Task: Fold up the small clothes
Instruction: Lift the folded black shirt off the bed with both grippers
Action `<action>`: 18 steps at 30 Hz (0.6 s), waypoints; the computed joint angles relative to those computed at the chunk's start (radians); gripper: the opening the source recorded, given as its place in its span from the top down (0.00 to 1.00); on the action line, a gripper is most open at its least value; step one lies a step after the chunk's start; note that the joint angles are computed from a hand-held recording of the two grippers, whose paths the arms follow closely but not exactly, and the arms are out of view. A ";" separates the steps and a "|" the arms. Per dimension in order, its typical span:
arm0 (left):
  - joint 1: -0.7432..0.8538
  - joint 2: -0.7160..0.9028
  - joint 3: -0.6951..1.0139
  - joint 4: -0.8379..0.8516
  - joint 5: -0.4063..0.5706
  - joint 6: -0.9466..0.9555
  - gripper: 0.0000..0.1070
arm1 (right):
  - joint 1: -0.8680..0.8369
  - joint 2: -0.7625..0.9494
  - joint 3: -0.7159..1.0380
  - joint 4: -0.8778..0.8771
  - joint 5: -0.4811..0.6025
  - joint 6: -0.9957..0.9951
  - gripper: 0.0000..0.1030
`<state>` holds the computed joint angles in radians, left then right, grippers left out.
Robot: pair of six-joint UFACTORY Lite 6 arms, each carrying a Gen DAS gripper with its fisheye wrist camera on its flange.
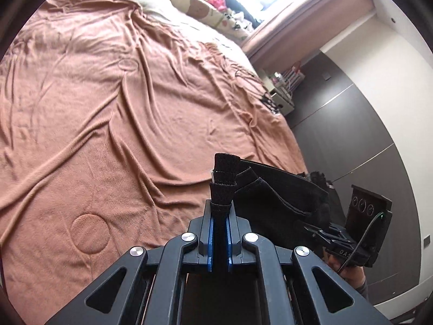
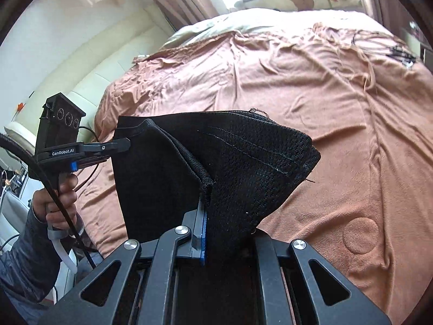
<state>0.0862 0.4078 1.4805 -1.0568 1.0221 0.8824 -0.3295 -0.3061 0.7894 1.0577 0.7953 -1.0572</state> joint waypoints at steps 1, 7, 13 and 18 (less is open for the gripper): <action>0.009 -0.032 -0.021 -0.005 0.007 0.005 0.94 | 0.001 -0.055 -0.015 -0.022 0.004 0.032 0.95; 0.080 -0.223 -0.104 -0.009 0.074 0.003 0.94 | -0.045 -0.357 -0.055 -0.126 0.139 0.186 0.95; 0.186 -0.377 -0.125 -0.012 0.168 -0.015 0.94 | -0.017 -0.551 -0.004 -0.203 0.235 0.371 0.95; 0.294 -0.458 -0.092 -0.023 0.251 -0.029 0.94 | 0.134 -0.637 0.058 -0.320 0.206 0.561 0.95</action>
<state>0.3805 -0.0503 1.3884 -1.0802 1.2735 0.8534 -0.1953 -0.9432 0.8475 0.7376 1.0017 -0.4962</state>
